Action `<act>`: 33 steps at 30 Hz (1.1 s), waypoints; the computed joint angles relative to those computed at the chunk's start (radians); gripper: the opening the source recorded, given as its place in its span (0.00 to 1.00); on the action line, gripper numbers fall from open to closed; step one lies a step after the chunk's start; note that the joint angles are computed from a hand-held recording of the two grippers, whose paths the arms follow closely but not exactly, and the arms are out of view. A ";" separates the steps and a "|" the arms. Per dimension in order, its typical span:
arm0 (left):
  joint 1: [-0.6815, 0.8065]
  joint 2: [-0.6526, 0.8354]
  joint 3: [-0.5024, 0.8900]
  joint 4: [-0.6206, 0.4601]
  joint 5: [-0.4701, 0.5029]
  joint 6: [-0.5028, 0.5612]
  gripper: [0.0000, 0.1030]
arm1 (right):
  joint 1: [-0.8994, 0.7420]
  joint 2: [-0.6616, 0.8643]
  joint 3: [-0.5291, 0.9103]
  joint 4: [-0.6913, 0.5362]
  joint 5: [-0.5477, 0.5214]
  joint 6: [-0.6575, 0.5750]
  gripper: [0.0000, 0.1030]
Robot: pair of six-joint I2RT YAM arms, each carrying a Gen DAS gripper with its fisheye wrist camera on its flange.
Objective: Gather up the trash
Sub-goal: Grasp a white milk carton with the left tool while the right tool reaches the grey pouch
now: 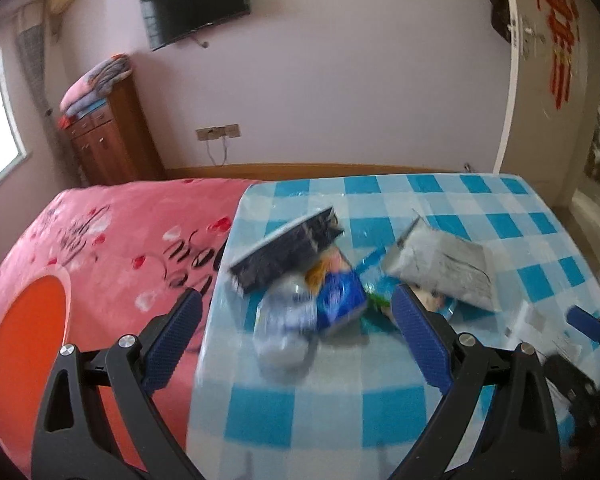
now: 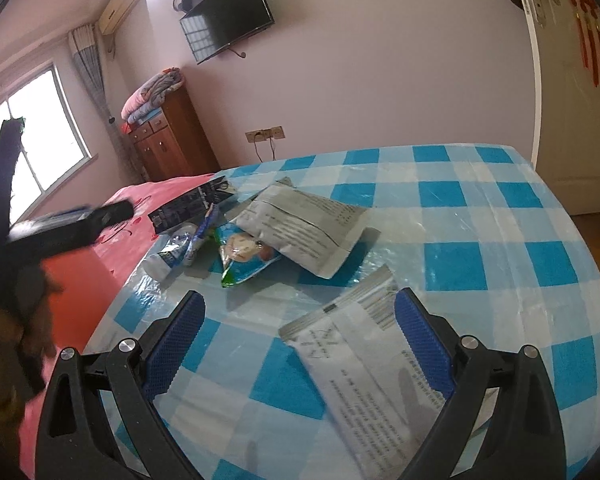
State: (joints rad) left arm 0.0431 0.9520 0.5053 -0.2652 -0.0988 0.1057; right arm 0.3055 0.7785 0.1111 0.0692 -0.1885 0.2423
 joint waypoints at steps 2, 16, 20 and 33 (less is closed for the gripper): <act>0.021 0.142 0.079 0.048 0.024 0.002 0.93 | -0.053 0.024 -0.006 0.023 -0.053 -0.022 0.92; 0.157 0.865 0.629 -0.094 0.043 -0.292 0.61 | -0.332 0.188 0.029 0.092 -0.298 -0.124 0.92; 0.177 0.873 0.618 -0.084 0.076 -0.285 0.60 | -0.400 0.235 0.040 0.107 -0.334 -0.155 0.92; 0.051 0.580 0.258 -0.022 0.185 -0.290 0.59 | -0.533 0.320 0.070 0.121 -0.394 -0.232 0.92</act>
